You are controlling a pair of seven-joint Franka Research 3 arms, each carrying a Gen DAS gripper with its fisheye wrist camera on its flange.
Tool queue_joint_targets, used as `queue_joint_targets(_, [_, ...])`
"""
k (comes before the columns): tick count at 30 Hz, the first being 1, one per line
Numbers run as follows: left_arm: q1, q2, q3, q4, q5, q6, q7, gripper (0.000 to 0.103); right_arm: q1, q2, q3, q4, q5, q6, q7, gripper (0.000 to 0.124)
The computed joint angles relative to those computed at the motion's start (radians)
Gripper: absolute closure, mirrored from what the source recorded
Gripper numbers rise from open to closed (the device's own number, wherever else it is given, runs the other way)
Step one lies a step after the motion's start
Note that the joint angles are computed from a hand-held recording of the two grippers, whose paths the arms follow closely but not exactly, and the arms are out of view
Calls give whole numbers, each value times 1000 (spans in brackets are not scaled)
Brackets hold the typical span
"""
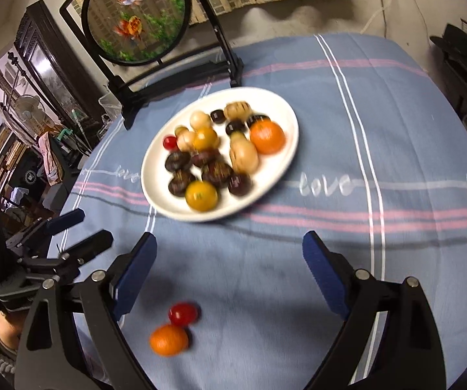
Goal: Organize fruits
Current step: 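Withdraw both open tools from the plate toward the remaining fruits, then reach the left tool to the mandarin and grasp it, then grasp the last red cherry tomato with the right tool while the left tool lifts the mandarin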
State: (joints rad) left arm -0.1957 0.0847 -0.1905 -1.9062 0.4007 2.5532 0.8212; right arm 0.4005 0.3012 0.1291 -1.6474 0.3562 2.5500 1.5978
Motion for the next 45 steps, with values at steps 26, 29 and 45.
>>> queue_joint_targets(26, [-64,-48,-59,-250,-442,228,395,10,-37,-292,-17,-464,85,37,78,32])
queue_joint_targets(29, [-62,-34,-61,-240,-461,225,417,13,-40,-307,-19,-483,79,49,88,32])
queue_joint_targets(45, [-42,-16,-71,-228,-496,185,478,60,-42,-281,-17,-438,59,40,81,32])
